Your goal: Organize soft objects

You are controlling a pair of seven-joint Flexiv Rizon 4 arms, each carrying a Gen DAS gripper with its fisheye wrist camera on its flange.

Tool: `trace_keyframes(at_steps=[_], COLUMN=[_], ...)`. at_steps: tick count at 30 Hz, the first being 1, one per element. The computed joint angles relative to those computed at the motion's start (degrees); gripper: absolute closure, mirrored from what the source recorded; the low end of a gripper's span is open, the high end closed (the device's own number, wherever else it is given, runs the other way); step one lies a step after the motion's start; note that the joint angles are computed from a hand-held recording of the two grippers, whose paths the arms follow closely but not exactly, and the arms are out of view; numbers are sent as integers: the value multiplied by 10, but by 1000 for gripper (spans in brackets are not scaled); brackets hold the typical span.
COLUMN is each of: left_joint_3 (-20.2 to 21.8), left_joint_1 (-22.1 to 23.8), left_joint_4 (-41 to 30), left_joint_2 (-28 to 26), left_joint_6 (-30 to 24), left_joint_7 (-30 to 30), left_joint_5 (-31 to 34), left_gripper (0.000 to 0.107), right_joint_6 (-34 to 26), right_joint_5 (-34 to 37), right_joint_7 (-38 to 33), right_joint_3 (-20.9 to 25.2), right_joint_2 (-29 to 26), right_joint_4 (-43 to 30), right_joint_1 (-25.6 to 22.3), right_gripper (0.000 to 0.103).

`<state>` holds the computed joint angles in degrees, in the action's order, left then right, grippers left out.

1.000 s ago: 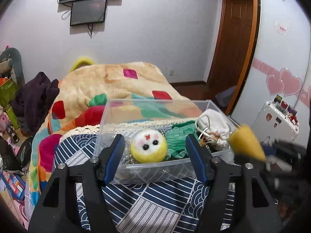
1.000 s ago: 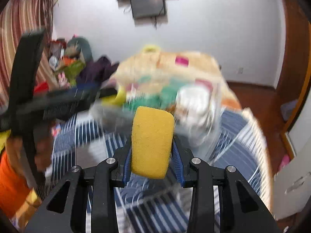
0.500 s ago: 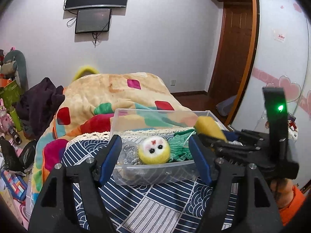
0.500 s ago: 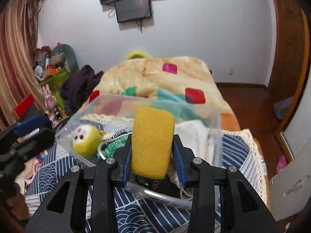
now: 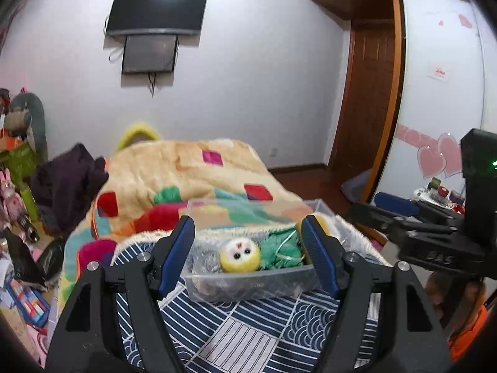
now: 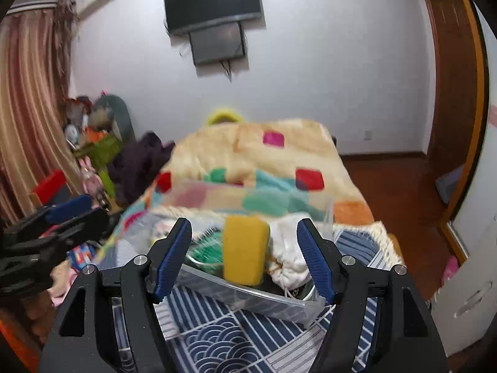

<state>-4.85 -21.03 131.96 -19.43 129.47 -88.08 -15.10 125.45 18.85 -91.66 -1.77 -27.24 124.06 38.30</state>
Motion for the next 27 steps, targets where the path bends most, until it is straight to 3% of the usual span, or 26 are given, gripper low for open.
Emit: trace_keyframes(at_steps=[3, 6, 9, 15, 27], left_joint_3=[11, 11, 7, -7, -20], left_joint_1=[-32, -49, -64, -65, -70], left_joint_4=[14, 30, 45, 67, 81], left_joint_2=[12, 26, 39, 58, 69], left_joint_6=[29, 64, 97, 137, 165], left_joint_7=[17, 36, 59, 73, 84], left_joint_5=[-41, -67, -93, -102, -110], left_gripper=[24, 18, 9, 6, 4], right_joint_6=[43, 86, 106, 157, 219], right_joint_5=[10, 26, 58, 94, 123], right_joint_7=[-19, -43, -75, -110, -132], right_joint_3=[12, 33, 42, 72, 98], right_joint_2=[29, 53, 62, 66, 50], right_joint_4=[29, 53, 53, 52, 43], right_joint_1=[5, 6, 15, 13, 7], right_gripper=[30, 27, 16, 1, 0])
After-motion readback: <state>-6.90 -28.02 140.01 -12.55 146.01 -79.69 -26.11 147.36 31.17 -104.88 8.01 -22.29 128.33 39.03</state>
